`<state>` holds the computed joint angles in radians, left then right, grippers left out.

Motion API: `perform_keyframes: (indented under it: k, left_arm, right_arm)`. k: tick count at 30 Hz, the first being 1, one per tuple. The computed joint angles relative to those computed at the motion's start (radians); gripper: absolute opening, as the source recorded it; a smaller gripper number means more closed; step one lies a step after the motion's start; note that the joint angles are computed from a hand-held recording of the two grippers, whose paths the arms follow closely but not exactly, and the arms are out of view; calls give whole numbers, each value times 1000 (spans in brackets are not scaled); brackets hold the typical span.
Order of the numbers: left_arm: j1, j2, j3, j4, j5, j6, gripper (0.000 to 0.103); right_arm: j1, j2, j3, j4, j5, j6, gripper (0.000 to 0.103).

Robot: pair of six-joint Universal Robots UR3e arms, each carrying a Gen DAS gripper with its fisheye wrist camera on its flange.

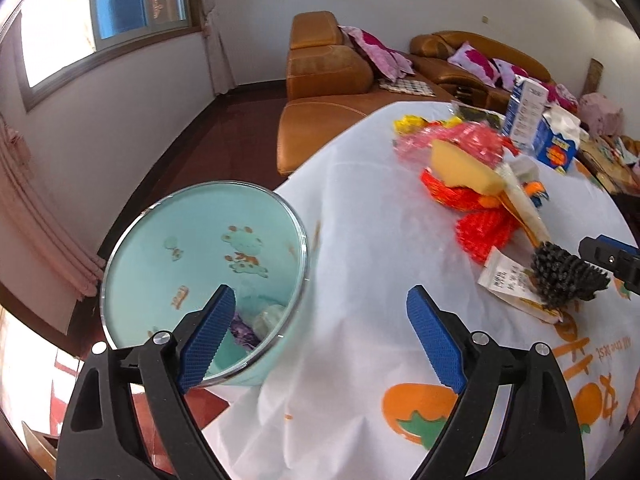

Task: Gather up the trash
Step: 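Grasp the black mesh sponge with the right tool, then grasp the white snack packet with the left tool while the right tool holds the sponge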

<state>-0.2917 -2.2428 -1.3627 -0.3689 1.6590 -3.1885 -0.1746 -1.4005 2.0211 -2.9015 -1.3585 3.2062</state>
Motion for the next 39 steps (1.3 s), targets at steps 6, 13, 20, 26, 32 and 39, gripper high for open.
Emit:
perform_keyframes:
  k: [6, 13, 20, 26, 32, 39]
  left_arm:
    - [-29, -16, 26, -25, 6, 8, 86]
    - [-54, -30, 61, -54, 24, 2, 86]
    - [-66, -35, 78, -74, 34, -3, 86]
    - [-89, -62, 130, -108, 35, -7, 86]
    - [-113, -98, 199, -146, -15, -28, 86]
    - [-158, -194, 370, -222, -94, -108, 86]
  right_arm:
    - [-49, -58, 34, 61, 83, -114, 62]
    - [-57, -52, -19, 218, 151, -304, 65]
    - [-50, -25, -78, 372, 182, -499, 52]
    - [-108, -119, 2, 414, 232, -584, 19]
    - [-364, -281, 88, 547, 447, -622, 17]
    - [-431, -270, 203, 225, 316, -409, 17]
